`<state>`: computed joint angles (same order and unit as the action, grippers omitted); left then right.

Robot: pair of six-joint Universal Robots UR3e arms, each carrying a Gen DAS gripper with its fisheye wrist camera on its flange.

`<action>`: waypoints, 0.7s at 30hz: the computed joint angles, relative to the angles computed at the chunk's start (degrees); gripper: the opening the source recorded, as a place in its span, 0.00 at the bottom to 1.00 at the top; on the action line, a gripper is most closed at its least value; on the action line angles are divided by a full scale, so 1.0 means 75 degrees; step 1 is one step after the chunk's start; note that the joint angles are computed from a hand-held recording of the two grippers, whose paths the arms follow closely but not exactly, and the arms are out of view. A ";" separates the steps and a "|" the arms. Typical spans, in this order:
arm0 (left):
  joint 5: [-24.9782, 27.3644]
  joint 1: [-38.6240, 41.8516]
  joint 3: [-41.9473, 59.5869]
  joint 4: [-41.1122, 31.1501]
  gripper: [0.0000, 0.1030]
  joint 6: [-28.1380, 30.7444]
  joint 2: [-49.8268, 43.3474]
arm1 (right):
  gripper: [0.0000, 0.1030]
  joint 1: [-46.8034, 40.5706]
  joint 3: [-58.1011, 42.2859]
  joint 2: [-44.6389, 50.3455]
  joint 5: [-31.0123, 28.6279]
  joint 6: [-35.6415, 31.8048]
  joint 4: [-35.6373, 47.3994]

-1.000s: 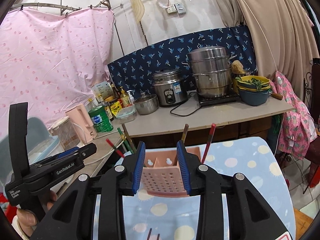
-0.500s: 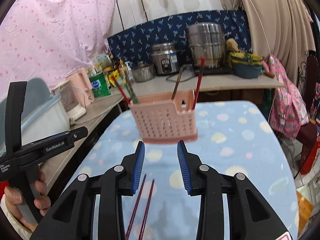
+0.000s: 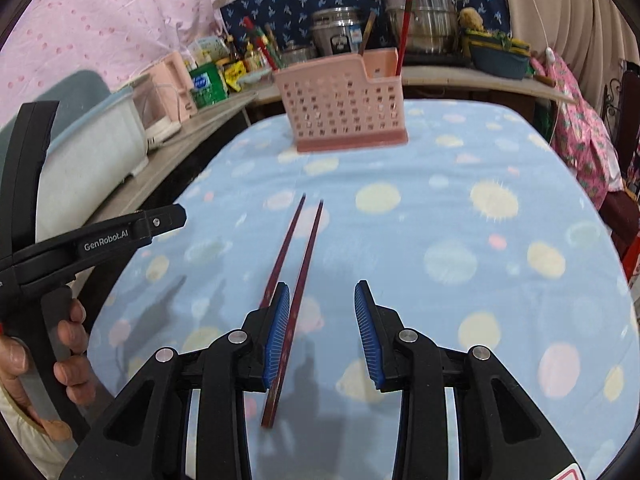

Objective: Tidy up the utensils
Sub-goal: 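Move both open tools back to the last two chopsticks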

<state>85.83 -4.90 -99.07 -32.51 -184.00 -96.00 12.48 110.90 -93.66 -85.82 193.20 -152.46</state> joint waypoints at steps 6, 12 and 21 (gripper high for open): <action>-0.0057 -0.0053 -0.0902 0.0183 0.55 0.0054 0.0366 | 0.32 0.0560 0.0590 0.0081 -0.0208 0.0205 -0.0178; 0.0006 -0.0117 -0.1523 0.0371 0.57 0.0082 0.0590 | 0.33 0.0880 0.0643 0.0268 -0.0234 0.0293 -0.0163; -0.0019 -0.0189 -0.1950 0.0430 0.64 0.0176 0.0814 | 0.25 0.1287 0.0430 0.0654 -0.0546 0.0252 -0.0180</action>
<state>85.69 -6.31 -113.70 -29.28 -182.68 -89.89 22.13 114.12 -88.76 -89.92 195.08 -153.81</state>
